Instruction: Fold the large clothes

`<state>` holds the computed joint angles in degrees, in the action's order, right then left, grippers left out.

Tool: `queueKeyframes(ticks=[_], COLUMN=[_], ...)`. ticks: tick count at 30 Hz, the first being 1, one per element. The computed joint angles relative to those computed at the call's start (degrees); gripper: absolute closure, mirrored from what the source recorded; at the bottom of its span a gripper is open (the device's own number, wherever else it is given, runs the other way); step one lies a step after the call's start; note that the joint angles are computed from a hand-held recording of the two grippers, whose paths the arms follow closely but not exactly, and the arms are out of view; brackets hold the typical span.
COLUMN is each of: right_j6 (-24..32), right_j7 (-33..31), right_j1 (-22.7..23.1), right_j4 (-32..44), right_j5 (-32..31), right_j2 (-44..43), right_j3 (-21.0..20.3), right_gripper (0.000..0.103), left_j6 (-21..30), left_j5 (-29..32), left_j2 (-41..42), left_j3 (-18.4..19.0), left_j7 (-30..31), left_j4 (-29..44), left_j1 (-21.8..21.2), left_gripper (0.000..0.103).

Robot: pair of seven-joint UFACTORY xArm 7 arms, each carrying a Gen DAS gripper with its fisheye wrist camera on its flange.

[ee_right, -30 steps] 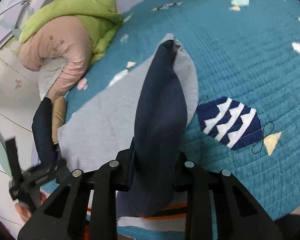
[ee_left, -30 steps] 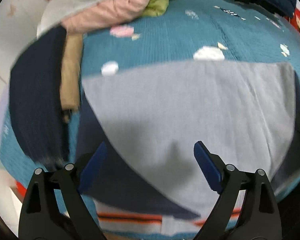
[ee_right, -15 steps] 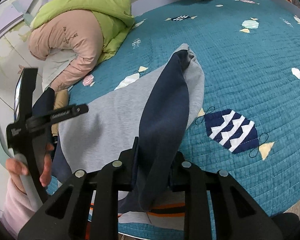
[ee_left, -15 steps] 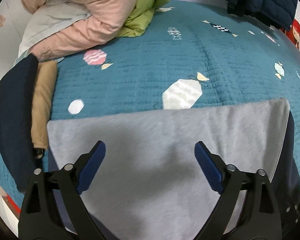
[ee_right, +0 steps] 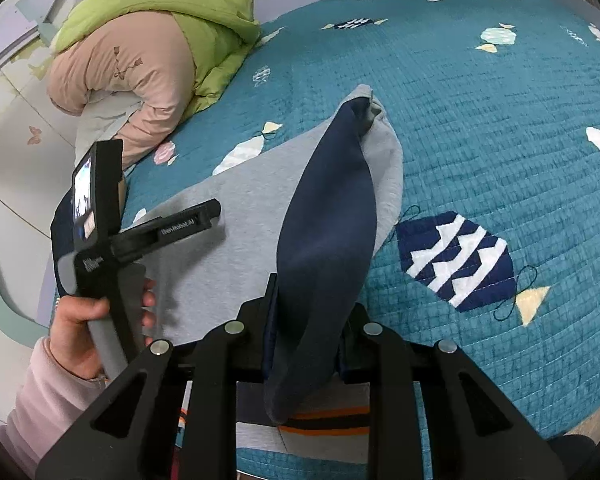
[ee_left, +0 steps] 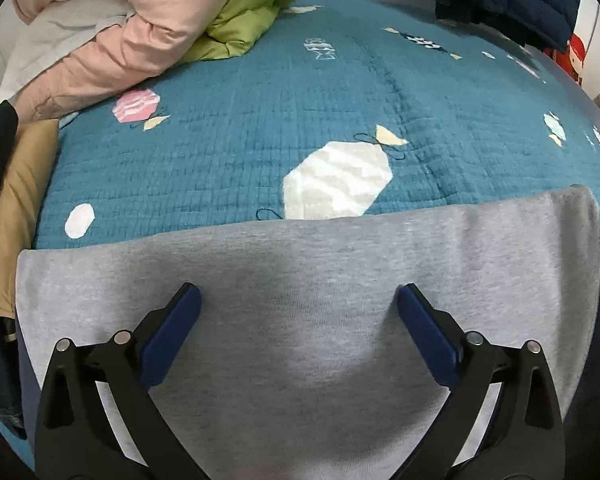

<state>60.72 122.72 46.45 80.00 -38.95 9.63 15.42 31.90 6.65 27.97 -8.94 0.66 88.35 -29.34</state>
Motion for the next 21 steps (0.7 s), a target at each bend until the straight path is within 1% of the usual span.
queueKeyframes(ticks=[2,3,6,7,10,12,13,15,16,17,18,19,20,21], right_j6=[0.08,-0.03,-0.75,-0.84,-1.16,-0.85,-0.79,-1.08,-1.29,-1.45,-1.59,-1.73,-1.73,-1.69], right_j7=[-0.08,-0.06,0.77,1.16,1.78,1.57,1.49,1.74,1.83,1.85,2.02,2.06,1.94,1.85], right_j1=[-0.02,-0.07,-0.22,-0.26,-0.41,-0.39,-0.39,-0.44,-0.5,-0.58,-0.66,-0.75,-0.82,-0.86], right_j4=[-0.03,-0.18,-1.07,-1.15,-1.42,-1.14,-1.11,-1.38,-1.62,-1.82,-1.98,-2.13,-2.19,-2.21], right_j5=[0.23,0.36,0.52,0.54,0.43,0.45,0.51,0.53,0.62,0.7,0.78,0.92,1.04,1.13], right_j2=[0.04,-0.07,-0.57,-0.6,-0.73,-0.54,-0.53,-0.68,-0.82,-0.94,-1.03,-1.1,-1.11,-1.11], right_j3=[0.0,-0.02,0.01,0.06,0.18,0.26,0.26,0.24,0.24,0.25,0.27,0.29,0.34,0.38], right_gripper=[0.082,0.082,0.082,0.082,0.082,0.082,0.082,0.081,0.081,0.081,0.081,0.08,0.08,0.08], left_j6=[0.32,1.29,7.72,10.3,13.87,12.48,11.29,10.87,12.08,13.85,15.94,18.03,19.37,19.75], left_j5=[1.01,1.23,1.93,1.35,-3.41,-2.7,-1.69,1.61,2.83,2.52,0.81,-1.26,-1.95,-1.94], left_j2=[0.88,1.39,2.84,3.22,2.8,1.28,0.59,0.02,0.25,1.01,2.1,3.55,4.52,5.11], left_j3=[0.8,1.26,1.55,1.39,-0.36,0.48,0.63,1.64,2.03,1.68,0.79,-0.12,-0.18,0.09], left_j7=[-1.38,-2.8,-4.09,-4.54,-4.62,-6.36,-5.96,-6.46,-7.0,-6.78,-5.86,-4.79,-4.48,-4.45], left_j4=[1.19,2.22,7.02,8.77,10.59,9.23,8.55,8.43,9.25,10.73,12.53,14.55,15.85,16.39], left_j1=[-0.91,-1.43,-2.24,-2.12,0.11,-0.31,-0.52,-1.83,-2.39,-2.22,-1.43,-0.57,-0.46,-0.65], left_gripper=[0.004,0.004,0.004,0.004,0.004,0.005,0.007,0.022,0.037,0.045,0.049,0.061,0.066,0.066])
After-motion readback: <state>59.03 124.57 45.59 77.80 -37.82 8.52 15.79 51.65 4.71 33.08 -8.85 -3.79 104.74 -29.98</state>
